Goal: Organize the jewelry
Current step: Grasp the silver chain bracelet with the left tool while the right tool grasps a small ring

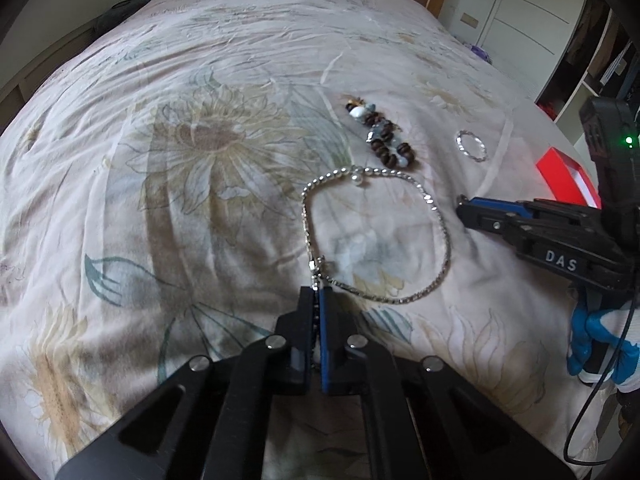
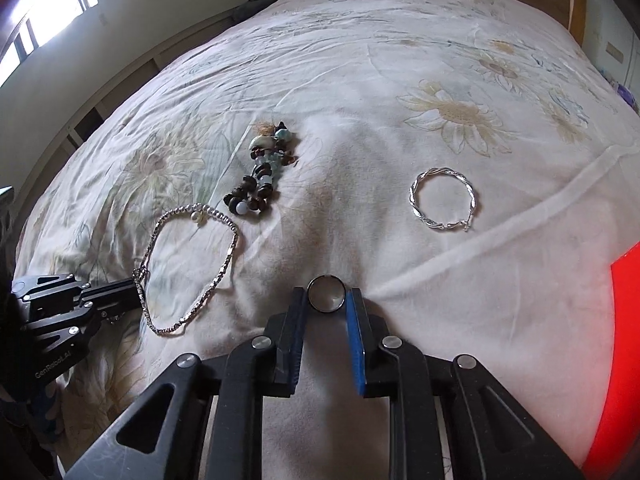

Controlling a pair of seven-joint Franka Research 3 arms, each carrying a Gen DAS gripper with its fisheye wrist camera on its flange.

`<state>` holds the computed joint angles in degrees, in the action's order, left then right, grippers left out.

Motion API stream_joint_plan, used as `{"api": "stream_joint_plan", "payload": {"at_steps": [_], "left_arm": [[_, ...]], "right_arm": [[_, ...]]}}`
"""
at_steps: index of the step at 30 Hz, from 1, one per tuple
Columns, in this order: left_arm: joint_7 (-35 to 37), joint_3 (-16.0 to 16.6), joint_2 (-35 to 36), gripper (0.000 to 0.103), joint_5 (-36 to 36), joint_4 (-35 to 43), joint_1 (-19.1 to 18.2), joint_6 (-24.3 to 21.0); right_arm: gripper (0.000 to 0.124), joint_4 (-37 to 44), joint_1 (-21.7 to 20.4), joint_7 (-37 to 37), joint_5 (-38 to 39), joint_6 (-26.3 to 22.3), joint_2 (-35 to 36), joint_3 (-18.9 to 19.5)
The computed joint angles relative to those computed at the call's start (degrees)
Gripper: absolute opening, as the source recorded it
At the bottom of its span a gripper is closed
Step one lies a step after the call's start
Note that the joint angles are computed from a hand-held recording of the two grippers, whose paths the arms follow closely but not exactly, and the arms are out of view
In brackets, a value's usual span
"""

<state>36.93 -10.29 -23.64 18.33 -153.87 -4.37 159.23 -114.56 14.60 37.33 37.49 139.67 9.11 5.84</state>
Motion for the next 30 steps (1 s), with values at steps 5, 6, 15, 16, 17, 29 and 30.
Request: {"api": "stream_joint_plan", "payload": {"at_steps": [5, 6, 15, 16, 17, 29, 30], "left_arm": [[-1.2, -0.5, -4.2, 0.002, -1.1, -1.3, -1.0, -0.1], [-1.4, -0.8, -5.1, 0.002, -1.0, -1.1, -1.2, -0.7], [-4.2, -3.8, -12.6, 0.002, 0.6, 1.3, -3.1, -7.6], [-4.5, -4.3, -13.3, 0.002, 0.9, 1.9, -3.5, -8.6], [-4.6, -4.5, -13.8, 0.002, 1.3, 2.4, -3.7, -9.2], [-7.4, -9.1, -12.9, 0.002, 6.4, 12.4, -6.5, -15.3], [-7.4, -9.7, -11.7, 0.002, 7.1, 14.2, -6.6, -15.4]], "right_arm": [[0.02, -3.0, -0.8, -1.7, 2.6, -1.1, -4.1, -0.6], [0.02, -3.7, -0.9, -2.0, 3.1, -1.5, -5.0, -0.8], [0.02, -11.7, -1.8, -5.1, 7.4, -5.8, -17.8, -4.8], [0.02, -12.1, -1.9, -5.3, 7.5, -6.3, -18.8, -5.4], [0.02, -12.7, -2.0, -5.6, 7.6, -6.7, -20.0, -5.9], [0.02, -17.5, -5.7, -8.1, 8.6, -10.7, -30.8, -12.3], [0.02, -17.4, -6.2, -8.3, 8.7, -10.9, -31.0, -12.9]]}}
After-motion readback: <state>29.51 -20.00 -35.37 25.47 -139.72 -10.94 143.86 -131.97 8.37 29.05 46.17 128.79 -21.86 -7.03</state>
